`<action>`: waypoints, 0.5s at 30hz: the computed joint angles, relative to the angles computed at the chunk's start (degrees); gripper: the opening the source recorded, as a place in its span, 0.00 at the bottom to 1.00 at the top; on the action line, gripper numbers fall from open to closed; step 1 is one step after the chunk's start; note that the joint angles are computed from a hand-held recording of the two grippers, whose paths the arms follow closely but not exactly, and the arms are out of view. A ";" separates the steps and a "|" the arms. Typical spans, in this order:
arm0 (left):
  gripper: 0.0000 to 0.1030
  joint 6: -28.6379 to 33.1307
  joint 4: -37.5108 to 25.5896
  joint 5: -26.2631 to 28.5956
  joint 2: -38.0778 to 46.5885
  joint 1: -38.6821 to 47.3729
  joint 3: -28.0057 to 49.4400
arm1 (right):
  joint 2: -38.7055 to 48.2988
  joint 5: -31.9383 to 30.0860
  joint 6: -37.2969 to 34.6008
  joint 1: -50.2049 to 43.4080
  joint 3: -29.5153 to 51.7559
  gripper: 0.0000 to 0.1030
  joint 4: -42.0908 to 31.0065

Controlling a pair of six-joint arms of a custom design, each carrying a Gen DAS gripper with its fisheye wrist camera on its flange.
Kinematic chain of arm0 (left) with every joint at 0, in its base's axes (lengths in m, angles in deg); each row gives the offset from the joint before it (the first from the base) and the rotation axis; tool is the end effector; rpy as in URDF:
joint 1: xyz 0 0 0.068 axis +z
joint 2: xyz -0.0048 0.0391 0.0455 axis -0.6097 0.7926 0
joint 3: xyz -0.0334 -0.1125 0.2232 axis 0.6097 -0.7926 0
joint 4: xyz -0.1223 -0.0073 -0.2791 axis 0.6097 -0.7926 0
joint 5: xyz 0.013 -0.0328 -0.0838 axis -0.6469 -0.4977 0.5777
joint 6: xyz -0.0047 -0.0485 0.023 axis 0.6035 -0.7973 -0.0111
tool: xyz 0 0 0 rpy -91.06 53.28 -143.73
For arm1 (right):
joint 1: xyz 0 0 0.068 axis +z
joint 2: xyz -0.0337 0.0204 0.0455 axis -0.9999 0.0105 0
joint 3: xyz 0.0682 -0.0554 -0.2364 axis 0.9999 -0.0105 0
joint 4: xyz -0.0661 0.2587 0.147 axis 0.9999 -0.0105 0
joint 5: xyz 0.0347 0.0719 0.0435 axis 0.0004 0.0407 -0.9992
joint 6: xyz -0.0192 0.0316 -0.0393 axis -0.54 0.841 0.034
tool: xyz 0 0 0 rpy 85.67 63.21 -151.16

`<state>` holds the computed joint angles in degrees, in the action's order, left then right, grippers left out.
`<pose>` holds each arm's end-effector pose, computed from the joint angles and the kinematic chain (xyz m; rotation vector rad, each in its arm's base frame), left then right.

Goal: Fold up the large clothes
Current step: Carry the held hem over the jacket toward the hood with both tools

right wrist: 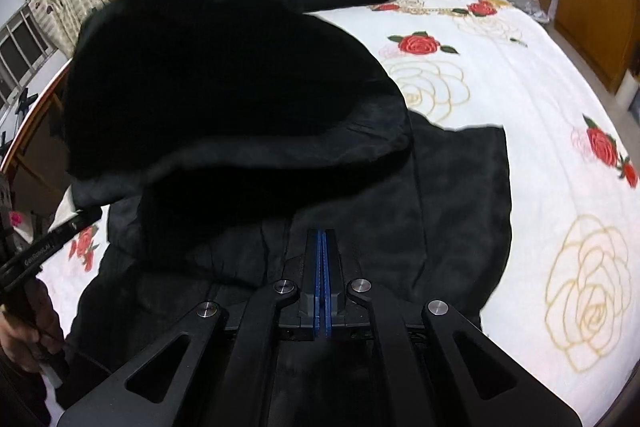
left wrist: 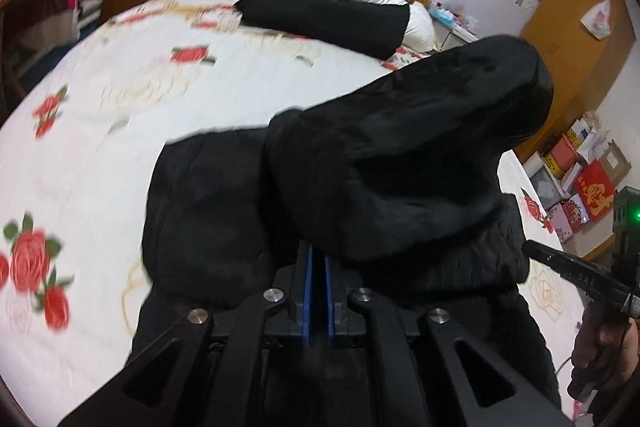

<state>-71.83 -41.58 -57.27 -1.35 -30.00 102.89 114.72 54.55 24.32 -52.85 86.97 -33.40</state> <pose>0.2633 0.0159 0.2123 0.3746 2.4842 -0.5730 0.1526 0.0970 0.1803 0.4722 2.4551 0.1531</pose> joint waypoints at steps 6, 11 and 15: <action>0.30 5.10 -5.67 3.60 -3.86 8.21 -0.63 | -9.82 2.76 0.49 2.84 1.07 0.40 -3.76; 0.59 1.46 -4.18 5.60 -3.57 6.11 2.12 | -7.17 0.76 -7.45 -2.06 2.80 0.61 1.81; 0.59 -4.27 -2.23 6.49 -0.40 1.25 5.06 | -6.26 -10.38 -6.49 -11.51 1.03 0.61 6.95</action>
